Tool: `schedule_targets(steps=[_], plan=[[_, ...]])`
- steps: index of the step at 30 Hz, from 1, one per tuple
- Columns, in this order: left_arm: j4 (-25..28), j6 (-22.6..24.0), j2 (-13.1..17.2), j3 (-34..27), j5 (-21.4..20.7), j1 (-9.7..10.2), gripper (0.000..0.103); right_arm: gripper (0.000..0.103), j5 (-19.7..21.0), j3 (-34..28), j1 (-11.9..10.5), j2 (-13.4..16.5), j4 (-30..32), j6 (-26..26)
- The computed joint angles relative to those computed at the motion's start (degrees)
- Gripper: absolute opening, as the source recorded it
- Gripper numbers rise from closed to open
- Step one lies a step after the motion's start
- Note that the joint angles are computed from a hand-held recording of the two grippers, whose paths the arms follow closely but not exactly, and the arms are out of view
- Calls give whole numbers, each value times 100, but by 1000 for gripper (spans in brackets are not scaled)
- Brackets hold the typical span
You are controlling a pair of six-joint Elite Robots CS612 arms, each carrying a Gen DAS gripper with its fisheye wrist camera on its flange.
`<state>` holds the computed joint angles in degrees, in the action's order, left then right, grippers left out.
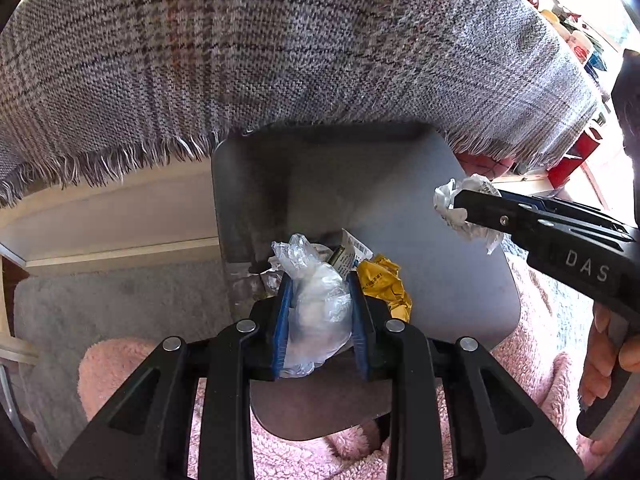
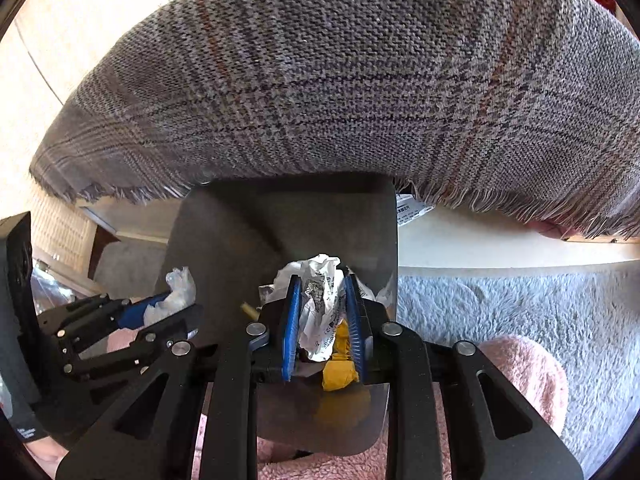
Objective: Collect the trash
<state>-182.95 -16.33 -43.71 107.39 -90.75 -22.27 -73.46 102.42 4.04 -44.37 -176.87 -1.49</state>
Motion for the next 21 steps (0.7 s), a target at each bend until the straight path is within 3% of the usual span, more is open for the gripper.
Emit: schedule_targets(steps=[5,9,15,17,21], plan=[[-31,1,9,20,-46,20,34,33,25,-36,-28,18,15,102],[-91,40,-74,85,67,50,43,61,-107,-3,-29,-1,-166,172],[-302,37,-174,204,189,76,74,95,-284,76,-21,-81,-463,234],[-357,18,-216,242,224,87,90,100,-355,104,-14,-114,-523,213],[-462,-77,-300,325,269,98,95,100,-369,135,1,-165,-570,208]])
